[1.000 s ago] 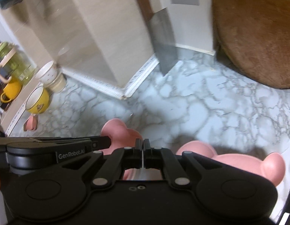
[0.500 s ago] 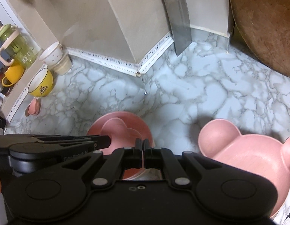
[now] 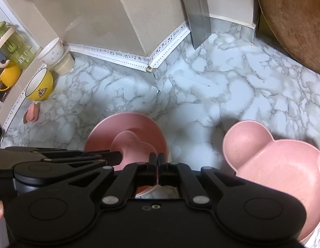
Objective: Organize plates and bowls
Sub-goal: 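Lower the heart dish into the pink bowl and open both grippers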
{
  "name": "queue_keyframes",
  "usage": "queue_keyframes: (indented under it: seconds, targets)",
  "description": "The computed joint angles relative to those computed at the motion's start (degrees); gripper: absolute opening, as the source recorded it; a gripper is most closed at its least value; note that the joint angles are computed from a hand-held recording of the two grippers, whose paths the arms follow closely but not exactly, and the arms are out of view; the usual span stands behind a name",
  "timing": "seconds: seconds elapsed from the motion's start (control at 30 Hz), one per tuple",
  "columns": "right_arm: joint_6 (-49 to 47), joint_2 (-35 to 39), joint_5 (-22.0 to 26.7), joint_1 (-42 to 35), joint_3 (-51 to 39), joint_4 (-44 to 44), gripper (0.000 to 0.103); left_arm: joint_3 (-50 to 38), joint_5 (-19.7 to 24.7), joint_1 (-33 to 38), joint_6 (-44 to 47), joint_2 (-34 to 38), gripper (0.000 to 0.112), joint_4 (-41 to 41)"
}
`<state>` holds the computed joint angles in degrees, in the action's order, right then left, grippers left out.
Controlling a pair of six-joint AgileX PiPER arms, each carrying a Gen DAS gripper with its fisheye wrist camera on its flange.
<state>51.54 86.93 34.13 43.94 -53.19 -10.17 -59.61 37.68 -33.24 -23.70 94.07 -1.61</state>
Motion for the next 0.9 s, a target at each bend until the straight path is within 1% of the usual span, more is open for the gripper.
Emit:
queue_keyframes:
  seconds: [0.13, 0.2, 0.3, 0.47, 0.57, 0.7, 0.83, 0.9]
  targets:
    - [-1.91, 0.13, -0.14, -0.38, -0.17, 1.26, 0.007, 0.09, -0.53, 0.08, 0.33, 0.03, 0.006, 0.20]
    - [-2.85, 0.16, -0.44, -0.51, -0.19, 1.86, 0.012, 0.14, -0.71, -0.03, 0.49, 0.05, 0.006, 0.57]
    - [-3.13, 0.22, -0.76, -0.45, -0.16, 1.97, 0.015, 0.45, -1.04, 0.19, 1.54, -0.18, 0.006, 0.29]
    - [-3.07, -0.36, -1.11, -0.58, 0.21, 1.73, 0.019, 1.65, -2.75, 0.70, 3.41, -1.10, 0.006, -0.46]
    - [-2.02, -1.12, -1.17, -0.41, 0.69, 0.76, 0.028, 2.53, -3.73, 0.99, 3.56, -1.99, 0.006, -0.49]
    - [-1.96, -2.45, -1.74, -0.55, 1.56, 0.88, 0.034, 3.61, -4.98, 1.57, 5.14, -3.22, 0.006, -1.98]
    - [-0.06, -3.94, -1.95, 0.16, 2.37, -0.86, 0.039, 6.03, -7.59, 2.87, 9.70, -5.29, 0.006, -7.16]
    - [1.42, -4.98, -1.94, 0.71, 2.90, -2.05, 0.049, 7.51, -9.29, 2.93, 11.05, -6.83, 0.006, -8.29]
